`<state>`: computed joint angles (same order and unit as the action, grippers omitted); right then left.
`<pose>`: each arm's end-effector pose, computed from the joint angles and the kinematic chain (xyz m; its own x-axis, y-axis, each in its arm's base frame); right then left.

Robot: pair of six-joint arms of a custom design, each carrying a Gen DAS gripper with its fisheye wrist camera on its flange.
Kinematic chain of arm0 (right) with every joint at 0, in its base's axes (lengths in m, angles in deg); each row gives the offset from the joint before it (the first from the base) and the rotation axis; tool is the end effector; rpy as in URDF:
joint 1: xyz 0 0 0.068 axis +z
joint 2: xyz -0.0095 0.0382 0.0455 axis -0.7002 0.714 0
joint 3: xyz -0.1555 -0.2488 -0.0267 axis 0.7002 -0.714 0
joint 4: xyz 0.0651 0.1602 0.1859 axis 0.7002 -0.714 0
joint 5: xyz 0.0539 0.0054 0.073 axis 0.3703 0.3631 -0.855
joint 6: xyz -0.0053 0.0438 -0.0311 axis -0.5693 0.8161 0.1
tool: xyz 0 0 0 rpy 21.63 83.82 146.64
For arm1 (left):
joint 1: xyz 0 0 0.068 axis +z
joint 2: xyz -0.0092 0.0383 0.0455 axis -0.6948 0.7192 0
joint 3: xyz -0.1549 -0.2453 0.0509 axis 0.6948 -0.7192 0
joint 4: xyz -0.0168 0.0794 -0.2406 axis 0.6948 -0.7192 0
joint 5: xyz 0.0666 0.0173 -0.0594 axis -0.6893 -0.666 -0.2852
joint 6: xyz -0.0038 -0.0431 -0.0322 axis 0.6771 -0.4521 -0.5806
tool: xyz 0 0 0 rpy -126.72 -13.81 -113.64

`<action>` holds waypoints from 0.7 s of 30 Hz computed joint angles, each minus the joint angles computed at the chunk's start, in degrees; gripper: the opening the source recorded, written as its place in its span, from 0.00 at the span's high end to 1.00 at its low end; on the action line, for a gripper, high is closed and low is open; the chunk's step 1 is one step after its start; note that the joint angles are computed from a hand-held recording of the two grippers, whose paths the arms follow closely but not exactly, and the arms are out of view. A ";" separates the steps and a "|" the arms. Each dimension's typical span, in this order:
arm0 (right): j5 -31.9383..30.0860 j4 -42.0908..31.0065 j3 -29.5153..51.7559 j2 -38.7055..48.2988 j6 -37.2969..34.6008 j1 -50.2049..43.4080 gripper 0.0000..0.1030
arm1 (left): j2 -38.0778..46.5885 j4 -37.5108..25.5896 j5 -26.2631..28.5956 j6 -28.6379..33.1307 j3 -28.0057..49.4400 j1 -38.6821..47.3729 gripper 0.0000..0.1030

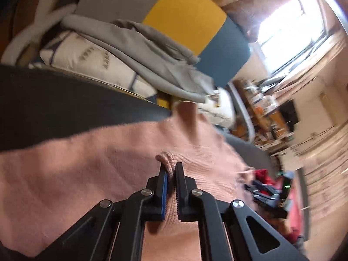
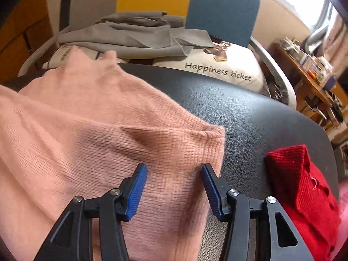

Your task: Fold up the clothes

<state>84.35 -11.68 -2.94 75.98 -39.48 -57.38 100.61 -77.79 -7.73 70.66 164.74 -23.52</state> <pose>0.1880 -0.0466 0.1696 -0.8635 0.0839 -0.4973 0.1746 0.9748 -0.1387 0.3481 0.1033 0.2159 -0.9005 0.0759 -0.4281 0.3317 0.7565 -0.5636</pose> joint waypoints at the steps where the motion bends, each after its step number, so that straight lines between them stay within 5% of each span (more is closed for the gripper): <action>1: 0.88 1.30 -0.80 0.09 1.18 0.27 0.48 | 0.59 1.58 -2.52 -1.03 -0.01 -0.93 0.95; 3: 1.48 4.91 -2.71 0.43 3.45 0.32 0.46 | 2.03 4.21 -7.67 -3.10 -0.86 -2.49 0.95; 7: -0.15 9.02 -4.69 0.98 4.65 -1.24 0.42 | 5.74 5.38 -8.58 -5.12 -1.49 -0.91 0.91; 9: -1.85 9.53 -5.01 0.89 4.28 -2.91 0.38 | 8.17 0.34 -5.35 -5.98 1.79 1.18 0.85; 12: -1.75 9.38 -4.28 2.28 4.26 -4.92 0.17 | 7.48 -0.73 -3.03 -5.03 1.49 4.34 0.80; 17: -9.60 9.57 -4.76 2.45 4.85 -12.17 0.13 | 8.02 -9.26 1.66 7.20 1.66 9.92 0.73; 21: -6.51 4.73 -7.12 -10.64 5.50 -7.74 0.22 | 7.09 -10.38 1.25 13.64 -1.09 10.79 0.72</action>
<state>77.84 -6.95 -10.06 65.34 -33.98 -65.11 107.70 -88.17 -6.48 84.30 163.64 -12.73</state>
